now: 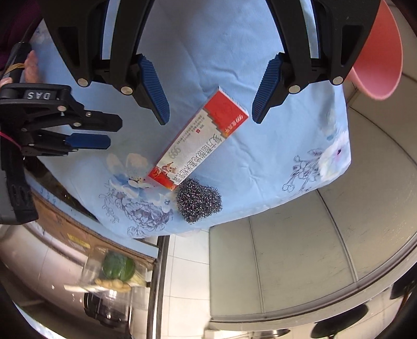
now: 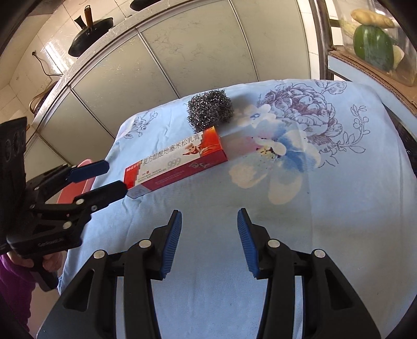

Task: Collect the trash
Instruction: 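Move both open tools back over the medicine box and steel wool, then grasp the steel wool ball with right tool while left tool aligns on medicine box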

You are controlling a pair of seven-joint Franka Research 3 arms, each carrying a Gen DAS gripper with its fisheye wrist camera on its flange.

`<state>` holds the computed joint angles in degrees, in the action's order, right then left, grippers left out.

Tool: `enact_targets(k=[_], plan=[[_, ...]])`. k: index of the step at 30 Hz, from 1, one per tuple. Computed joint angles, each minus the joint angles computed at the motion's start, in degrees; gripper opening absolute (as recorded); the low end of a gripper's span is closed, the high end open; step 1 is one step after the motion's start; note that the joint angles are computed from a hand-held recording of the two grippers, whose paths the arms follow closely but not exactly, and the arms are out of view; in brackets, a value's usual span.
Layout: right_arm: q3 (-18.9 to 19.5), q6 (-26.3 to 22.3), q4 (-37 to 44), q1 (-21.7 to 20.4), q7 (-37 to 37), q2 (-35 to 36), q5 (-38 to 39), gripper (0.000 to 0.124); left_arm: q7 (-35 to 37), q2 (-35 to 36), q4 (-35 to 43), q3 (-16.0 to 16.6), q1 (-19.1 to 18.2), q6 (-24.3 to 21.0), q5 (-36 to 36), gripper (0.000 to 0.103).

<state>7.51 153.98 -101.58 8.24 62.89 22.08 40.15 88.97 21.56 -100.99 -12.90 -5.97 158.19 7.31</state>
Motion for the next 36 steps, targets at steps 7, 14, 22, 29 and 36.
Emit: enact_targets(k=[7,14,22,29,36], plan=[[-0.6,-1.1,0.7,0.3,1.1,0.6,-1.2,0.045,7.9,6.6,8.9,-1.1,0.3,-6.0,0.8,0.065],[-0.8,-1.7,1.2,0.3,2.8,1.1,-2.5,0.045,11.3,10.4,13.5,-1.7,0.5,-10.3,-2.1,0.063],[-0.3,-0.9,1.3,0.0,2.6,1.4,-2.0,0.045,8.6,6.1,6.0,-2.2,1.3,-5.1,-5.9,0.050],[0.0,0.5,0.5,0.0,1.6,1.1,-1.5,0.046,0.7,-0.8,-3.9,-0.8,0.4,-0.6,-5.8,0.046],[0.3,2.3,-0.4,0.1,-0.3,0.8,-1.3,0.046,-12.7,-6.7,-11.8,2.4,-1.8,2.0,-1.2,0.041]])
